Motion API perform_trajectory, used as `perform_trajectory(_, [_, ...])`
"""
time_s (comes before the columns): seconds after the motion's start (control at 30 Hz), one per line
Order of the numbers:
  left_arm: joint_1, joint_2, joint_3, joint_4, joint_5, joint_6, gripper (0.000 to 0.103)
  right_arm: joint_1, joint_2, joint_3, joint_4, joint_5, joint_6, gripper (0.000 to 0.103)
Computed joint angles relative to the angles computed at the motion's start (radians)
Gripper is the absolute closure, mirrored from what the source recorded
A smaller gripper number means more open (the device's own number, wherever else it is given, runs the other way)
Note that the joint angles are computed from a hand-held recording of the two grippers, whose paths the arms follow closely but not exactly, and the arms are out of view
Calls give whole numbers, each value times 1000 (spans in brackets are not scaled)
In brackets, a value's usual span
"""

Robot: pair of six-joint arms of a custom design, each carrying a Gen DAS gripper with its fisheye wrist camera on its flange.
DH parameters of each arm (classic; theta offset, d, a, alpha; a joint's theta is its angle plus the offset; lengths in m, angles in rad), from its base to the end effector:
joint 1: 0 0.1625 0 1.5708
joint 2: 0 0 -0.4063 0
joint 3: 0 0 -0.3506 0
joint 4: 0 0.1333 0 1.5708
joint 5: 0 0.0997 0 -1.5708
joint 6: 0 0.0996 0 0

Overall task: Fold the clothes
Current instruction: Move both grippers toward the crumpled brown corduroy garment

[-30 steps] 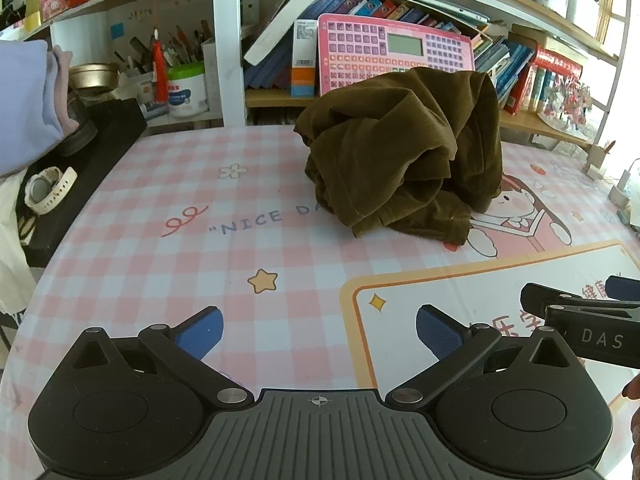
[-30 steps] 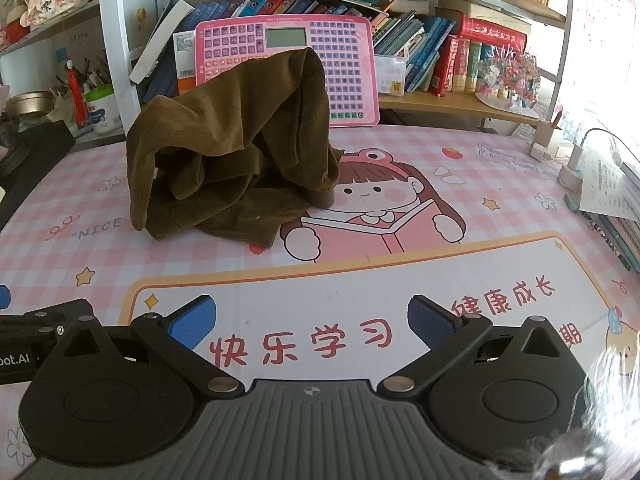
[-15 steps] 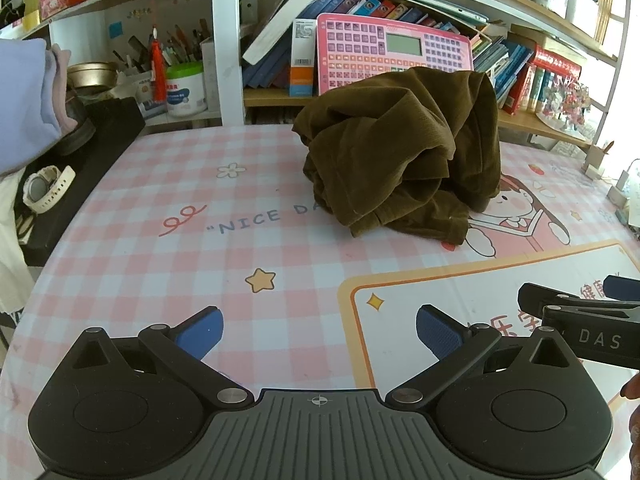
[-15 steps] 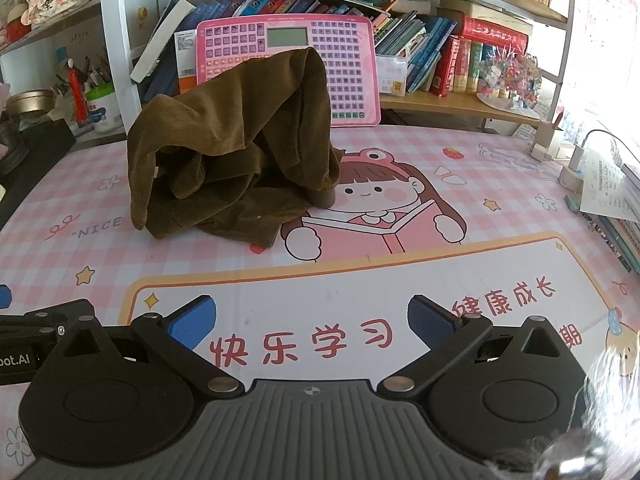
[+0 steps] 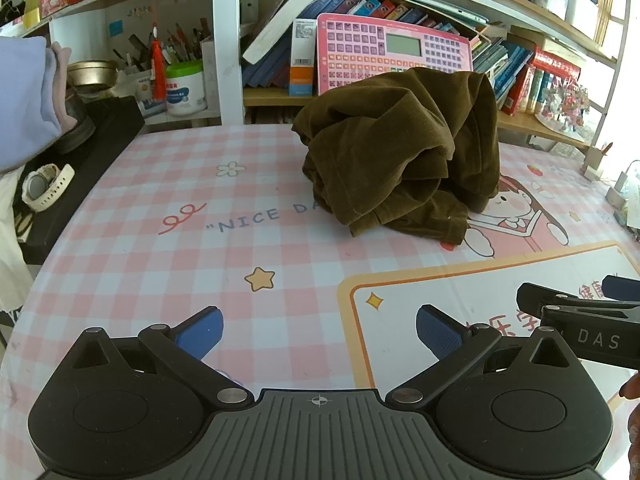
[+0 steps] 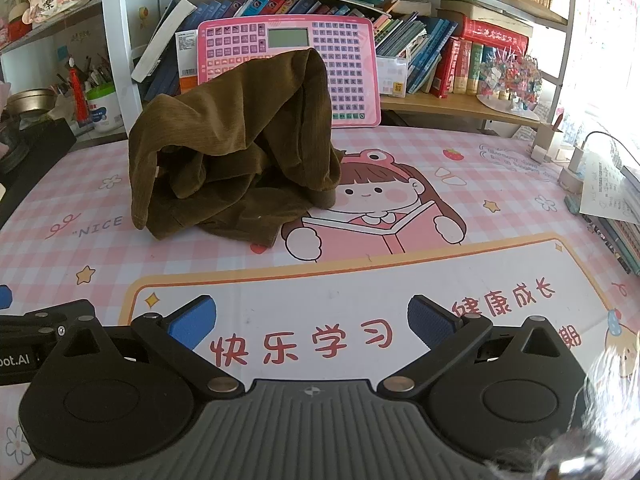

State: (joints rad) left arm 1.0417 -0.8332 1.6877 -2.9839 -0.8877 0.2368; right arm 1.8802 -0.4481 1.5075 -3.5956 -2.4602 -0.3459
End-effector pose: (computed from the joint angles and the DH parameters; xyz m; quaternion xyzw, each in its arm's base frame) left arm -0.1481 -0.6420 0.1861 0.2528 0.8746 -0.3039 0.2807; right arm 0.2500 -0.5984 0.0791 0.0683 -0.8213 0.4120 0.3886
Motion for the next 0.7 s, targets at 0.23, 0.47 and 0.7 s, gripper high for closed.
perform_trajectory(0.23, [-2, -1, 6, -12, 7, 5, 0, 2, 1, 2, -9, 0, -6, 0])
perform_trajectory(0.47, [-1, -12, 16, -25, -5, 13, 0, 11, 5, 1, -18, -3, -6, 0])
perform_trajectory(0.7, [3, -25, 30, -43, -22, 29, 0, 22, 10, 3, -35, -16, -7, 0])
